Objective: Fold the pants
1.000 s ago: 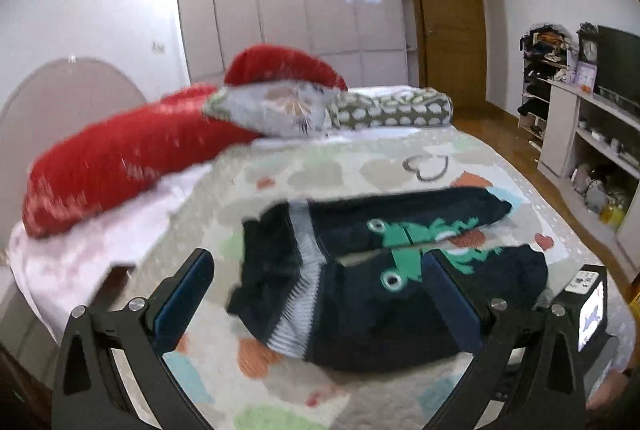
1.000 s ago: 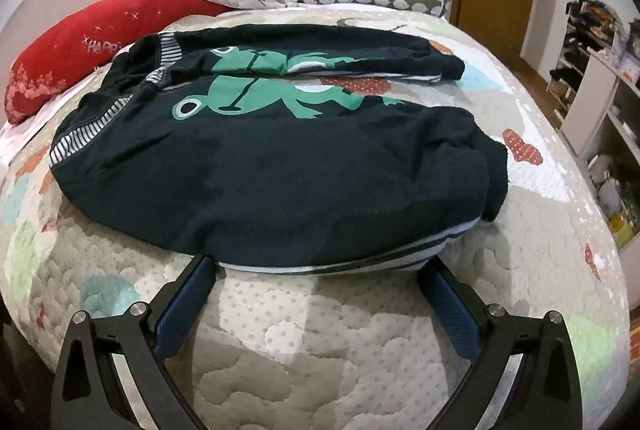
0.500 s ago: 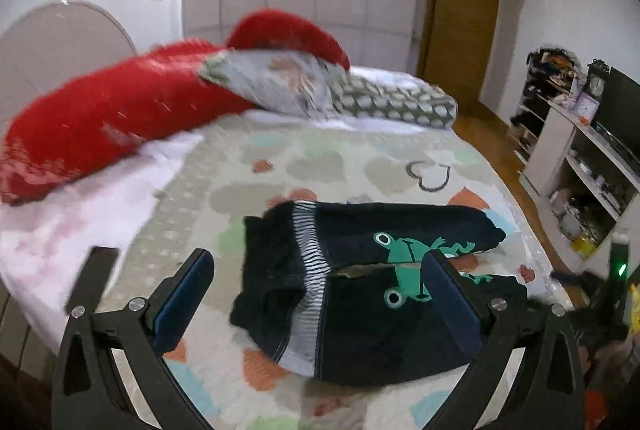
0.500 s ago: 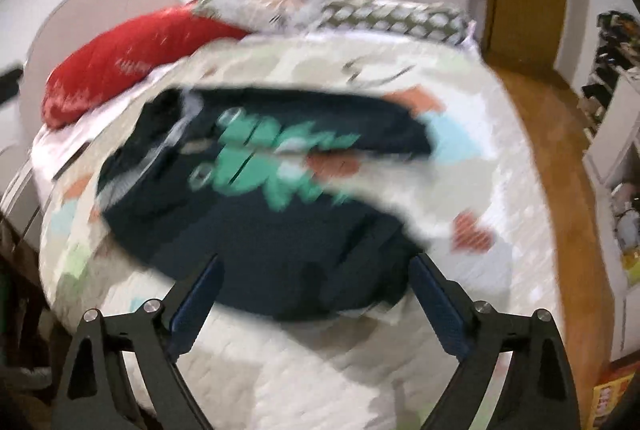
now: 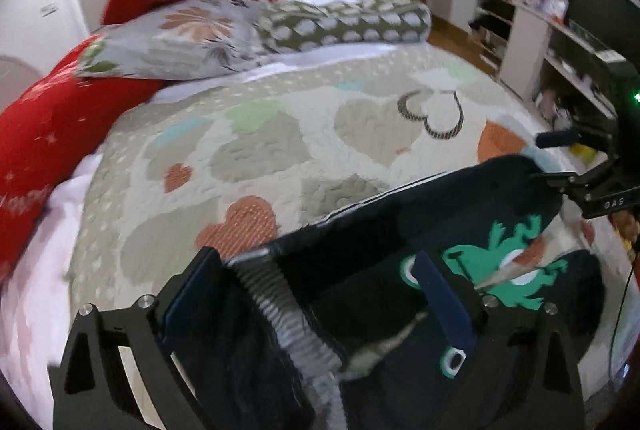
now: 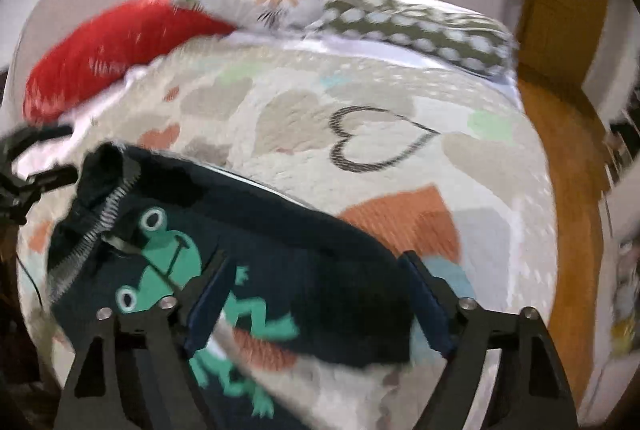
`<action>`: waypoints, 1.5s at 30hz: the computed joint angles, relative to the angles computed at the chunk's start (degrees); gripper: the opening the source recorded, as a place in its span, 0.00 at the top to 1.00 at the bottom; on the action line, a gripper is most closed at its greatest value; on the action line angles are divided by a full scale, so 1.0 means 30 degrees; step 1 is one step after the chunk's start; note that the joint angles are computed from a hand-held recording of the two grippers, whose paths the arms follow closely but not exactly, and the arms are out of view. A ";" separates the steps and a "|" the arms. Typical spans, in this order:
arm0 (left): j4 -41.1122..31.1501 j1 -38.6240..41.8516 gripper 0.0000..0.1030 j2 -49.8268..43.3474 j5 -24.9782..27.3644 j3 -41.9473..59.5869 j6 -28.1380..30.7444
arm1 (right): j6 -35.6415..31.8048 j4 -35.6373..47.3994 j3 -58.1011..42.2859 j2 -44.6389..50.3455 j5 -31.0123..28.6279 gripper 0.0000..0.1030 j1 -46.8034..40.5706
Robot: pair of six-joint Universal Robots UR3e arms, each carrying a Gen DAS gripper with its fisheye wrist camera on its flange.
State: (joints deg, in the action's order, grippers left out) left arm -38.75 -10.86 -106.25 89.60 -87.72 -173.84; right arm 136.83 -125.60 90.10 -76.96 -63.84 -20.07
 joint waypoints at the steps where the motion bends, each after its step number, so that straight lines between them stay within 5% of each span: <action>1: -0.0138 0.0226 0.05 -0.0526 -0.0380 0.0437 0.0465 | -0.0204 -0.0016 -0.0504 0.0645 -0.0341 0.22 0.0462; 9: -0.1903 0.0549 0.08 -0.4554 -0.0198 0.4258 0.2839 | -0.0712 -0.0525 -0.3659 0.4767 -0.2136 0.24 0.2333; 10: -0.2237 0.0432 0.15 -0.5159 0.0094 0.4848 0.2965 | -0.0624 -0.0666 -0.3984 0.5192 -0.2313 0.28 0.2418; 11: -0.2728 0.0277 0.50 -0.5685 0.0455 0.5474 0.2988 | -0.0546 -0.0729 -0.4307 0.5619 -0.2501 0.34 0.2507; 12: -0.3592 0.0099 0.93 -0.6267 0.0979 0.6322 0.2806 | -0.0434 -0.0719 -0.4580 0.5978 -0.2760 0.54 0.2614; 13: -0.4180 -0.0005 0.95 -0.6585 0.1331 0.6741 0.2394 | -0.0309 -0.0461 -0.4944 0.6271 -0.2925 0.79 0.2698; 16: -0.1975 -0.0272 0.95 -0.5486 0.1727 0.4690 0.2100 | 0.0129 0.0046 -0.4641 0.5795 -0.1964 0.94 0.2239; 29: 0.1777 -0.1565 0.95 0.4681 0.2143 -0.5669 -0.0480 | -0.1279 -0.0778 0.5134 -0.4652 0.0848 0.95 -0.0472; 37: 0.4006 -0.2859 0.95 1.0189 0.2752 -1.2953 -0.4322 | -0.5485 0.4737 1.2095 -1.4111 0.3049 0.95 -0.4598; 42: 0.5236 -0.3746 0.89 1.0095 0.4004 -1.5641 -0.6516 | -0.8075 0.8572 1.4883 -1.8631 0.2959 0.95 -0.6500; 45: 0.5683 -0.3565 0.88 1.0293 0.3686 -1.6995 -0.7178 | -0.8209 0.8137 1.6708 -2.0010 0.2428 0.94 -0.6781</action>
State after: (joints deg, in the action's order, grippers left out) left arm -21.70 -21.55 -75.37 100.66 -138.71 -195.37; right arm 112.20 -101.19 140.22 -136.99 -56.55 -40.41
